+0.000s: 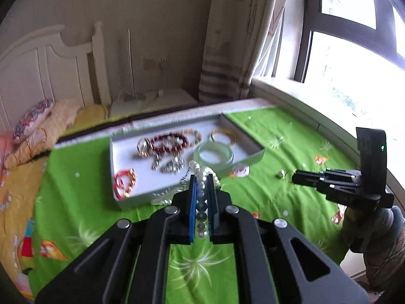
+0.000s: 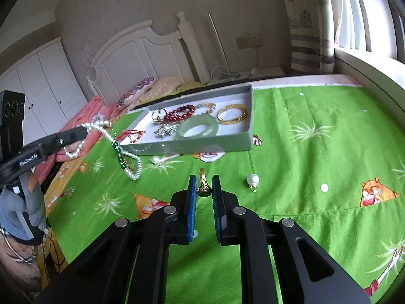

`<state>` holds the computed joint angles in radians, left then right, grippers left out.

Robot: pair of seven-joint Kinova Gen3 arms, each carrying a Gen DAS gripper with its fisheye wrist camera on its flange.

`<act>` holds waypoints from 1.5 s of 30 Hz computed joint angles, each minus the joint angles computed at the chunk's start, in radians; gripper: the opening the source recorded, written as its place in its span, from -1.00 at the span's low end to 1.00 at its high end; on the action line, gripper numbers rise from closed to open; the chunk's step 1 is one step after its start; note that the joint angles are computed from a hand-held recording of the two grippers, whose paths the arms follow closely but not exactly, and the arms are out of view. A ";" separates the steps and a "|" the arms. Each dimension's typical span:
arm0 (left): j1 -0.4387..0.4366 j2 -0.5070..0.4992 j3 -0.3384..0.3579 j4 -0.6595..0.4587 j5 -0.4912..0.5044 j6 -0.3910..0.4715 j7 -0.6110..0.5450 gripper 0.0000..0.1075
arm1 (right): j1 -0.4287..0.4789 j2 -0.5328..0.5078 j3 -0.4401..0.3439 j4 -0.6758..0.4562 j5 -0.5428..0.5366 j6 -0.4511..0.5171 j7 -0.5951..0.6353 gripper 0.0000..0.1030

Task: Organize jewelry
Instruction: 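Grasp the pearl necklace with the left tool while the right tool holds the ring, then carry the gold ring and pearl necklace over the tray and lower them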

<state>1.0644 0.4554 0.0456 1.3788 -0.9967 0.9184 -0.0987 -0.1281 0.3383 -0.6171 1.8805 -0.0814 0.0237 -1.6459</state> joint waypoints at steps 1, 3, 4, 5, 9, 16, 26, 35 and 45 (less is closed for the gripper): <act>0.009 -0.002 -0.002 -0.007 -0.009 0.016 -0.003 -0.88 | 0.001 -0.008 -0.003 0.003 0.002 -0.005 0.001 -0.75; 0.021 -0.009 -0.003 -0.011 -0.025 0.034 -0.001 -0.88 | 0.016 -0.020 -0.023 0.011 0.005 -0.016 -0.001 -0.75; 0.024 -0.010 -0.001 -0.017 -0.031 0.043 -0.002 -0.88 | 0.030 -0.026 -0.041 0.015 0.010 -0.022 -0.002 -0.75; 0.029 -0.012 0.000 -0.022 -0.039 0.054 -0.002 -0.88 | 0.035 -0.033 -0.049 0.017 0.016 -0.027 -0.006 -0.75; 0.038 -0.013 0.009 -0.049 -0.056 0.091 -0.019 -0.88 | 0.052 -0.058 -0.074 0.027 0.048 -0.050 -0.031 -0.75; 0.049 -0.010 0.013 -0.086 -0.074 0.135 -0.053 -0.88 | 0.020 -0.077 -0.046 0.015 0.102 -0.052 -0.085 -0.75; 0.036 0.005 0.008 -0.152 -0.063 0.163 -0.125 -0.87 | -0.108 -0.051 0.081 -0.068 0.103 -0.020 -0.076 -0.75; 0.002 0.026 -0.024 -0.200 -0.020 0.134 -0.161 -0.87 | -0.173 0.000 0.144 -0.169 0.060 0.023 -0.027 -0.75; -0.047 0.053 -0.065 -0.221 0.030 0.084 -0.151 -0.87 | -0.260 0.086 0.236 -0.313 0.001 0.088 0.020 -0.75</act>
